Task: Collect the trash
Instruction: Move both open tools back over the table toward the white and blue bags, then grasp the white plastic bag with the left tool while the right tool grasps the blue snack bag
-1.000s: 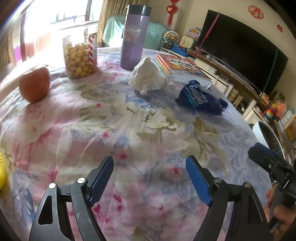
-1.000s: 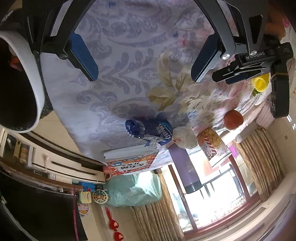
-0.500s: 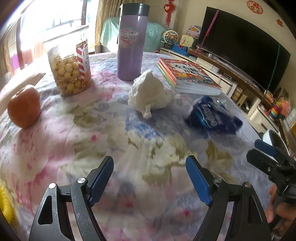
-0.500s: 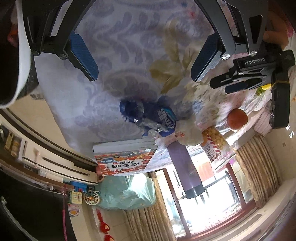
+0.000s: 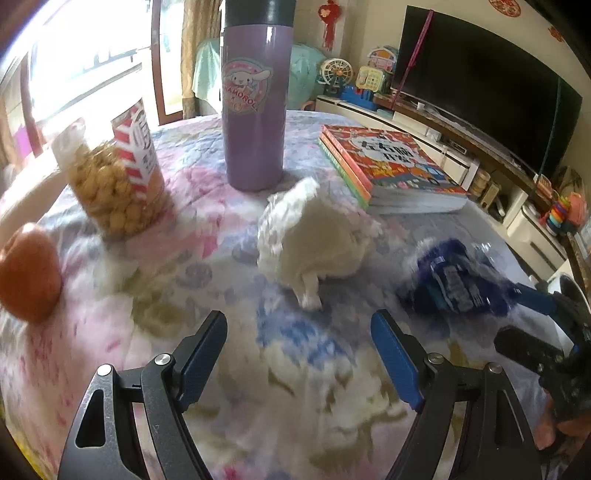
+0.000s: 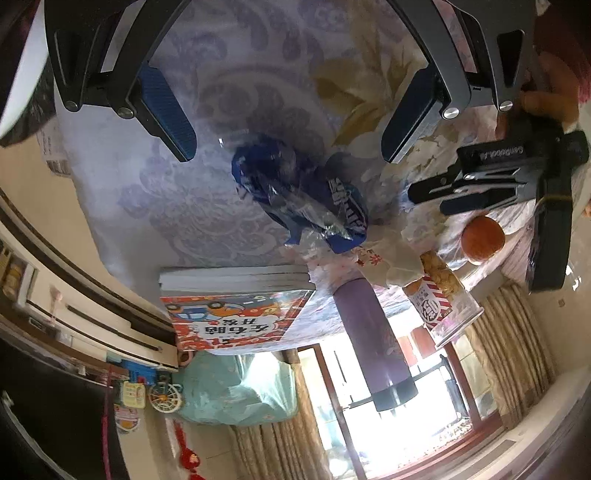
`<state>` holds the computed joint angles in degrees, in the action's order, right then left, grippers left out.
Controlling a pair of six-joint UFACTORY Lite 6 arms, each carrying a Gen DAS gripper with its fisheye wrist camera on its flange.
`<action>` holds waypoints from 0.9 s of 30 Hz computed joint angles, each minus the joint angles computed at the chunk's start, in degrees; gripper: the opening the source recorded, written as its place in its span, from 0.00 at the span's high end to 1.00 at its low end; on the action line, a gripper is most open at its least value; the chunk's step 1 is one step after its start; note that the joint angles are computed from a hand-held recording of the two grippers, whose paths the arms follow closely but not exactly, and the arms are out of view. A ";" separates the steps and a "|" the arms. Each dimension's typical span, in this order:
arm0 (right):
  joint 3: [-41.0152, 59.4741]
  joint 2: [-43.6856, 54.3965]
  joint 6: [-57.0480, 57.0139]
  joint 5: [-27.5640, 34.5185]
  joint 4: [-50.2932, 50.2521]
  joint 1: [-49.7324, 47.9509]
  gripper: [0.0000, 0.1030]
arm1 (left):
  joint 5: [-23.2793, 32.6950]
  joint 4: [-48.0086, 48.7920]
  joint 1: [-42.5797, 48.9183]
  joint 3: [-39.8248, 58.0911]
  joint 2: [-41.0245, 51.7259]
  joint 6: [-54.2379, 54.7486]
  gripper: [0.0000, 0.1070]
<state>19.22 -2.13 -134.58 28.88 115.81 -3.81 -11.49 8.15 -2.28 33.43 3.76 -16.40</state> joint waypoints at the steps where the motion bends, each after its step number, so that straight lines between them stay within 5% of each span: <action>1: 0.79 0.90 -0.41 -0.14 0.51 0.35 0.02 | -0.07 0.94 0.38 1.39 1.44 -0.74 0.25; 8: 4.74 5.78 -3.29 -0.24 2.55 2.20 0.03 | -2.27 7.35 0.98 9.10 10.99 -7.03 0.25; 13: 6.44 8.71 -4.19 0.51 3.29 2.12 0.04 | -2.73 3.26 -0.14 13.14 16.13 -3.10 0.27; 15: 7.50 9.92 -2.76 0.50 1.80 2.02 0.11 | -2.72 5.05 -0.03 13.94 16.99 -4.84 0.28; 19: 8.71 11.59 -0.09 0.60 -0.67 1.78 0.41 | -2.61 9.45 0.38 15.69 18.76 -9.38 0.47; 23: 7.14 10.02 0.13 1.46 -0.36 0.69 0.45 | -3.92 13.53 0.80 15.31 18.78 -12.56 0.68; 25: 6.01 8.77 1.01 2.10 -1.14 -0.25 0.47 | -3.70 12.67 0.46 14.60 18.16 -11.44 0.91; 27: 4.34 6.71 2.85 2.58 -2.74 -1.49 0.48 | -3.81 12.26 0.15 13.43 17.20 -10.69 0.91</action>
<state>23.57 4.58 -131.73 31.47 113.07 -5.30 -15.31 20.41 -2.13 46.86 20.96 -27.09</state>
